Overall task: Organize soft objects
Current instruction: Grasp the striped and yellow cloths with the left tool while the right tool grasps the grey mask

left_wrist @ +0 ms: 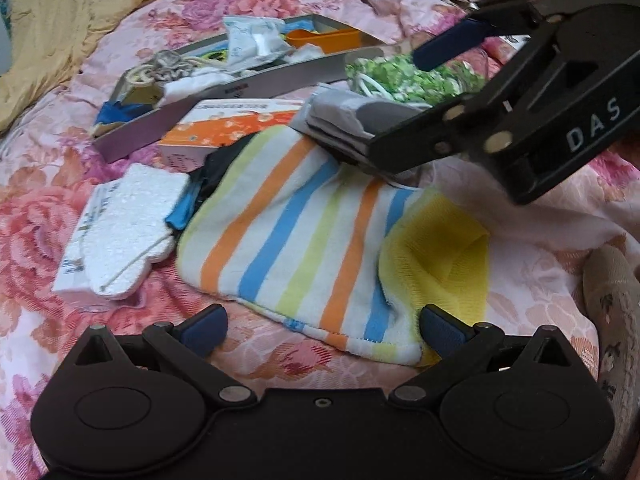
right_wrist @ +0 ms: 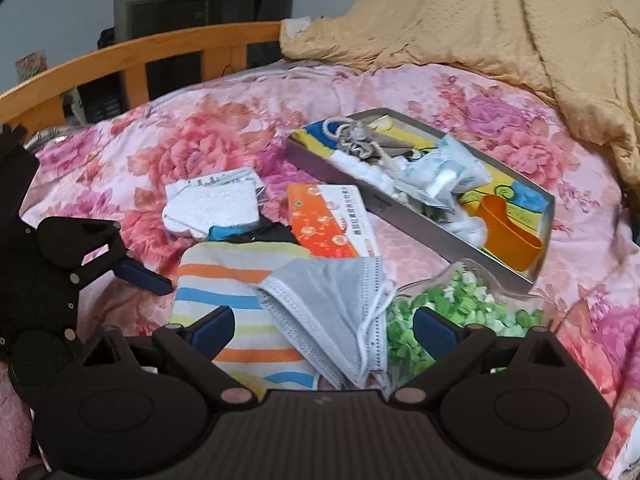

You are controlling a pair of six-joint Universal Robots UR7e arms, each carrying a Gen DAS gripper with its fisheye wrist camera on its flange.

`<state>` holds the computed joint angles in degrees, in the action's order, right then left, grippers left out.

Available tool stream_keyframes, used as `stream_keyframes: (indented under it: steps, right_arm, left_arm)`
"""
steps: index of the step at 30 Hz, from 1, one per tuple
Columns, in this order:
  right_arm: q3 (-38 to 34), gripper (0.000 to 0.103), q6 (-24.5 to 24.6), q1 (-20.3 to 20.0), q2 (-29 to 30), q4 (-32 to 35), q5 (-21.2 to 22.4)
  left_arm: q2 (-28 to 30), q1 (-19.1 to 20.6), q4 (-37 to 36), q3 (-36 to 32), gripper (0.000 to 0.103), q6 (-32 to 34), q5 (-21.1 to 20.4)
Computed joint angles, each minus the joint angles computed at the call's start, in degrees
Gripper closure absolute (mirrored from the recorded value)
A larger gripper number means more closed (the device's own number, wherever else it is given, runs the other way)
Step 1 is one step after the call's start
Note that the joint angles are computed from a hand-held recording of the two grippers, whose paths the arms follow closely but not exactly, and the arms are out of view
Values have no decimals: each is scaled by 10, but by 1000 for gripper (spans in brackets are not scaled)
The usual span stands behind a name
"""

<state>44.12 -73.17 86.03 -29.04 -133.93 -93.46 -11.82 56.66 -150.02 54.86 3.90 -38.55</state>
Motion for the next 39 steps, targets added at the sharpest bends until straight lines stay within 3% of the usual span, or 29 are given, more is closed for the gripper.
stream_keyframes:
  steps: [9, 17, 21, 25, 30, 32, 39]
  right_arm:
    - [-53, 14, -40, -1, 41, -4, -1]
    - [-119, 16, -81, -3, 79, 39, 8]
    - [-122, 25, -84, -2, 78, 52, 6]
    - [-115, 36, -87, 0, 72, 58, -4]
    - [-104, 63, -80, 2, 70, 34, -27]
    - [-101, 67, -75, 2, 68, 28, -31]
    - [-56, 79, -81, 4, 50, -25, -45]
  left_arm:
    - [19, 3, -33, -17, 1, 60, 3]
    - [25, 5, -45, -27, 2, 95, -15]
    - [23, 5, -50, -25, 3, 116, -34]
    - [12, 9, -33, -18, 22, 97, -70]
    - [8, 14, -22, -19, 44, 56, -83]
    - [9, 14, -18, -22, 55, 42, -76]
    - [7, 15, -28, -24, 77, -4, -60]
